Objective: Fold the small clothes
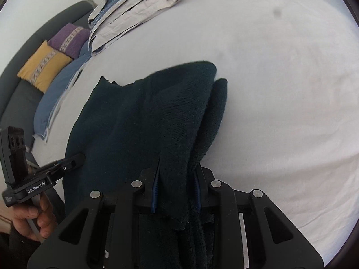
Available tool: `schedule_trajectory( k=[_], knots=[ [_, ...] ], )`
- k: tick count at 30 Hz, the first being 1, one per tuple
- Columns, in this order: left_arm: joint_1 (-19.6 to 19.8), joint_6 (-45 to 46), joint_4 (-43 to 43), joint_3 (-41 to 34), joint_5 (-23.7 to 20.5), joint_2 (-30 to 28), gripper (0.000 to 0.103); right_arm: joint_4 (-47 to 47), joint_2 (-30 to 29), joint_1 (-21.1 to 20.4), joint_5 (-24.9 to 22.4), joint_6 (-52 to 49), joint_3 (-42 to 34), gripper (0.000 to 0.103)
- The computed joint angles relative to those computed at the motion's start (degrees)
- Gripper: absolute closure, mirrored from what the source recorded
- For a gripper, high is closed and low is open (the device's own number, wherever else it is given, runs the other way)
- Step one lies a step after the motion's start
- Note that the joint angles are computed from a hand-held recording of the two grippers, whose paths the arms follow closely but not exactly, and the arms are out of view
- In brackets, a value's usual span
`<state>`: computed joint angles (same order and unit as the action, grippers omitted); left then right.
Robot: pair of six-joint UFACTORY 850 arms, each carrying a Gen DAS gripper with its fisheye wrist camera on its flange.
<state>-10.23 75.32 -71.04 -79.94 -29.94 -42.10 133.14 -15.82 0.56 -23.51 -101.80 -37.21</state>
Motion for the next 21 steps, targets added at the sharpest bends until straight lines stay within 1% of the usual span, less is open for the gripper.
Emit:
schedule_trajectory(
  k=[1, 2, 4, 6, 7, 8, 9, 10, 11, 12, 13, 15, 16, 17, 18, 20, 21],
  knots=[
    [0.0, 0.7, -0.4, 0.0, -0.3, -0.1, 0.064, -1.5, -0.8, -1.9, -4.6, 2.6, 0.9, 0.08],
    [0.2, 1.0, -0.7, -0.4, -0.8, -0.5, 0.064, -2.3, -1.7, -3.4, -8.3, 4.2, 1.4, 0.08],
    [0.4, 0.8, -0.5, -1.2, -1.7, -1.3, 0.06, -2.9, -3.4, -5.2, -13.6, 5.9, 2.3, 0.078],
    [0.8, 0.4, -1.2, -1.2, -2.3, -1.7, 0.053, -1.6, -5.1, -6.4, -18.7, 6.0, 3.1, 0.078],
    [0.9, 0.7, -2.1, -0.6, -1.9, -1.4, 0.044, -0.3, -5.6, -6.4, -20.6, 5.3, 3.5, 0.078],
    [1.5, 2.2, -3.5, 0.5, -1.7, -1.0, 0.039, 0.8, -5.4, -6.5, -22.0, 4.2, 4.4, 0.078],
    [2.0, 2.9, -4.5, 0.4, -2.2, -1.4, 0.039, 1.8, -5.4, -6.2, -22.6, 3.2, 4.8, 0.077],
    [2.3, 3.6, -5.4, 0.7, -2.7, -1.4, 0.039, 2.6, -5.4, -5.8, -22.6, 2.8, 4.9, 0.074],
    [2.3, 3.5, -5.7, 0.5, -2.7, -1.5, 0.038, 2.9, -4.8, -5.7, -21.4, 2.9, 5.1, 0.073],
    [2.3, 4.2, -6.4, 1.0, -2.3, -1.1, 0.038, 3.4, -4.3, -5.3, -19.2, 3.0, 4.6, 0.069],
    [2.3, 4.7, -6.9, 1.6, -1.7, -0.6, 0.038, 5.6, -2.6, -4.7, -16.4, 1.8, 5.2, 0.062],
    [2.3, 6.6, -8.4, 3.3, -0.4, 1.1, 0.038, 11.9, 1.8, -3.8, -10.7, -3.1, 7.0, 0.058],
    [1.9, 8.2, -10.0, 4.1, 0.6, 1.9, 0.038, 13.1, 4.1, -4.2, -9.5, -4.4, 8.0, 0.058],
    [1.8, 10.6, -12.2, 5.4, 1.5, 3.0, 0.039, 12.2, 7.2, -5.5, -10.2, -4.3, 10.2, 0.058],
    [1.7, 12.1, -13.5, 6.2, 2.2, 3.8, 0.039, 11.5, 9.0, -6.2, -12.5, -4.3, 11.5, 0.058],
    [1.1, 13.9, -14.9, 7.3, 3.2, 5.4, 0.039, 7.6, 11.6, -7.3, -15.4, -2.7, 12.0, 0.058],
    [0.8, 16.5, -17.1, 8.2, 2.9, 6.3, 0.039, 4.8, 12.0, -7.5, -17.4, -2.0, 11.9, 0.058]
  ],
)
